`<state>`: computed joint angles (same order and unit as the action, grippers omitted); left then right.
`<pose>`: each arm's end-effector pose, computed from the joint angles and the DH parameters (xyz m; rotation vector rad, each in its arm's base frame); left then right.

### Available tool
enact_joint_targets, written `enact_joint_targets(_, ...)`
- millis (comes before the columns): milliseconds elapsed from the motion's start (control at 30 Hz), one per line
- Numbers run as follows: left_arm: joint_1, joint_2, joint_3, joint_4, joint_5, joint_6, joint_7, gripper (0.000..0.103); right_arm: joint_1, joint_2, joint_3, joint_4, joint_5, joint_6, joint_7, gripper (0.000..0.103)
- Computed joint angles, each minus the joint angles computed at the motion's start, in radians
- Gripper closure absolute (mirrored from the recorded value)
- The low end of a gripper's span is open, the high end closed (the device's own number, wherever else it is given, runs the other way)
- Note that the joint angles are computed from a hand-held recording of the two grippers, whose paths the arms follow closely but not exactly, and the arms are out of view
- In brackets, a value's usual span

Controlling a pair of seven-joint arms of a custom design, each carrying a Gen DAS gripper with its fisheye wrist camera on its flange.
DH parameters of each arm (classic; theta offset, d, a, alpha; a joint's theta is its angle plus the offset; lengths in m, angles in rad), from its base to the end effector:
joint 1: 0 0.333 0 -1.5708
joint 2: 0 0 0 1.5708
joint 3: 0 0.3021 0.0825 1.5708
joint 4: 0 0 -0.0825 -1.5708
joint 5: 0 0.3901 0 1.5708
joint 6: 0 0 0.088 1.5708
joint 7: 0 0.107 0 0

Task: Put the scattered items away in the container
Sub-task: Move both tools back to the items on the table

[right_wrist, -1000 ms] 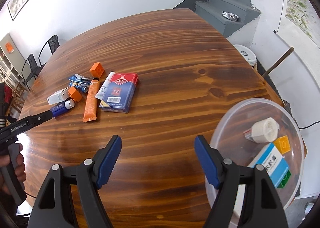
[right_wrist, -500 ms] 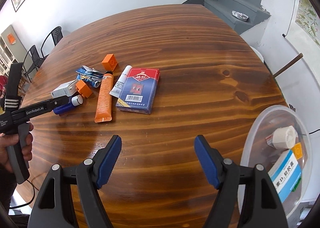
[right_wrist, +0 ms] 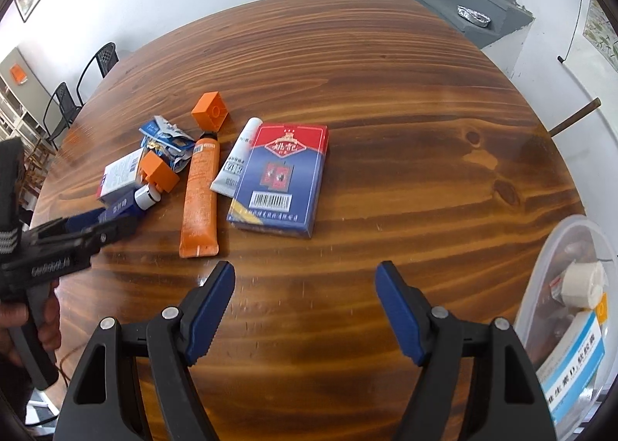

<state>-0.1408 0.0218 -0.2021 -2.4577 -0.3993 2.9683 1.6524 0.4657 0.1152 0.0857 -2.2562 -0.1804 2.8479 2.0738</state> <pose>0.4964 -0.1491 0.3199 -2.0004 2.0959 -0.7131 0.4843 0.3085 0.3461 -2.0866 1.6965 -0.2764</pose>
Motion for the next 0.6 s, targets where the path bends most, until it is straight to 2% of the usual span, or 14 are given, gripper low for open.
enact_joint_targets(100,-0.01,0.006,-0.005,0.004,0.05,0.004,-0.047,0.021,-0.005,0.045,-0.001,0.05,0.026,-0.002,-0.025,0.024)
enact_joint_targets(267,-0.012,0.043,0.0,0.042,0.204,0.004,-0.181,0.021,0.012,0.11,-0.02,0.131,0.033,0.002,-0.047,0.024)
enact_joint_targets(433,-0.018,0.071,0.015,0.07,0.396,0.002,-0.358,0.022,0.022,0.174,-0.025,0.209,0.081,-0.01,-0.092,0.024)
enact_joint_targets(467,-0.012,0.084,0.019,0.084,0.427,-0.001,-0.368,0.026,0.023,0.182,-0.023,0.219,0.093,-0.012,-0.104,0.024)
enact_joint_targets(500,-0.027,0.085,0.037,0.087,0.507,-0.004,-0.426,0.028,0.026,0.193,-0.024,0.232,0.1,-0.016,-0.115,0.024)
enact_joint_targets(533,-0.022,0.085,0.035,0.087,0.532,-0.001,-0.433,0.028,0.03,0.199,-0.029,0.24,0.103,-0.019,-0.121,0.024)
enact_joint_targets(600,0.009,0.086,-0.008,0.084,0.463,0.001,-0.364,0.028,0.049,0.211,-0.05,0.254,0.087,-0.03,-0.111,0.024)
